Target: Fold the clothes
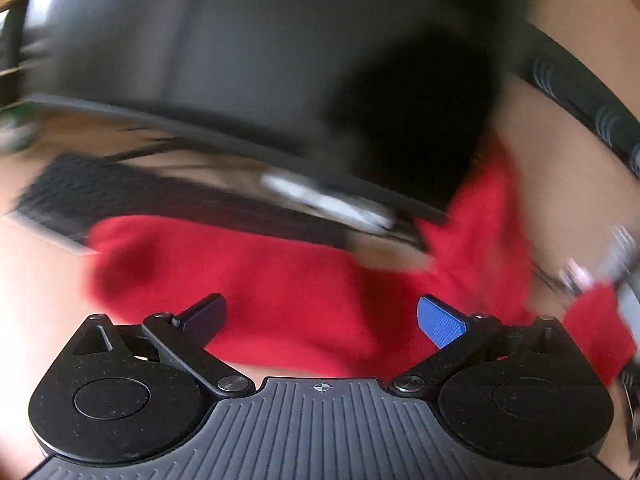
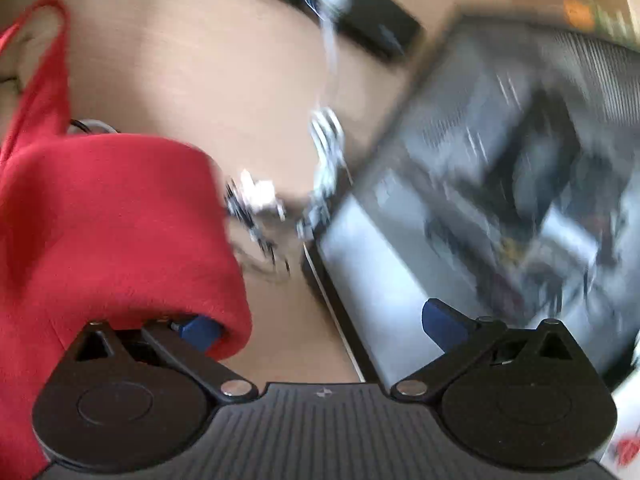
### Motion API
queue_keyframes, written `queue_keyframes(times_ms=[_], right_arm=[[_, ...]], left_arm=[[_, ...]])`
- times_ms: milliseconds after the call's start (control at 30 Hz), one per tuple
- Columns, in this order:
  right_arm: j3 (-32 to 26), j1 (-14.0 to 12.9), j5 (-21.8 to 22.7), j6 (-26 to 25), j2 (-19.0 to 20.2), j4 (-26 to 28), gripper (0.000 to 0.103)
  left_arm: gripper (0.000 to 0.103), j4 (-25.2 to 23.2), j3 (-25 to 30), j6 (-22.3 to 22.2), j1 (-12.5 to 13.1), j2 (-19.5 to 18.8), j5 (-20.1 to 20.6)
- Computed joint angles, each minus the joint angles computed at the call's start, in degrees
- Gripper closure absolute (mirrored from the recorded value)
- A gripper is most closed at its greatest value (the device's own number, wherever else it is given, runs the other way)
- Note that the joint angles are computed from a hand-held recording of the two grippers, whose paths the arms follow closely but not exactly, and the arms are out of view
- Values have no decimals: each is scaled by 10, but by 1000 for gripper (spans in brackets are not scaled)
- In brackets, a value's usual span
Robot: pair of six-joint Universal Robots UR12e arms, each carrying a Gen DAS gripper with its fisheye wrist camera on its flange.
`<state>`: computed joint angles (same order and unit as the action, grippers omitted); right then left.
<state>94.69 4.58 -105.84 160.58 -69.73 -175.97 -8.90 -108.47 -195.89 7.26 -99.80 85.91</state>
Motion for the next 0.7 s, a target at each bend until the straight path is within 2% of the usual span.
queue_keyframes(times_ms=[67,167,233,367,533,600,700], right_arm=[[6,-11,19,17,-10,25,0],[9,-17,12,7,-12,7,0],[12,-22,27,-10,-15,-13,0],[-3,-29,143,-64,-13,-36,0],[-77,-12,280,-114,22,-17,0],[-125,3,316,-105,50,2,0],[-186,27,333,-76,95,6,0]], left_arm=[[0,-11,10,36,-9,-12,-42],[0,-36,16,78,-21,-22,-85],[0,-62,18,103,-30,-30,-98],[0,-119,20,122,-42,-35,-111],[0,-143,17,92,-42,-33,-116],[0,-144,18,92,-46,-33,-106],[0,-140,15,104,-55,-32,-84]])
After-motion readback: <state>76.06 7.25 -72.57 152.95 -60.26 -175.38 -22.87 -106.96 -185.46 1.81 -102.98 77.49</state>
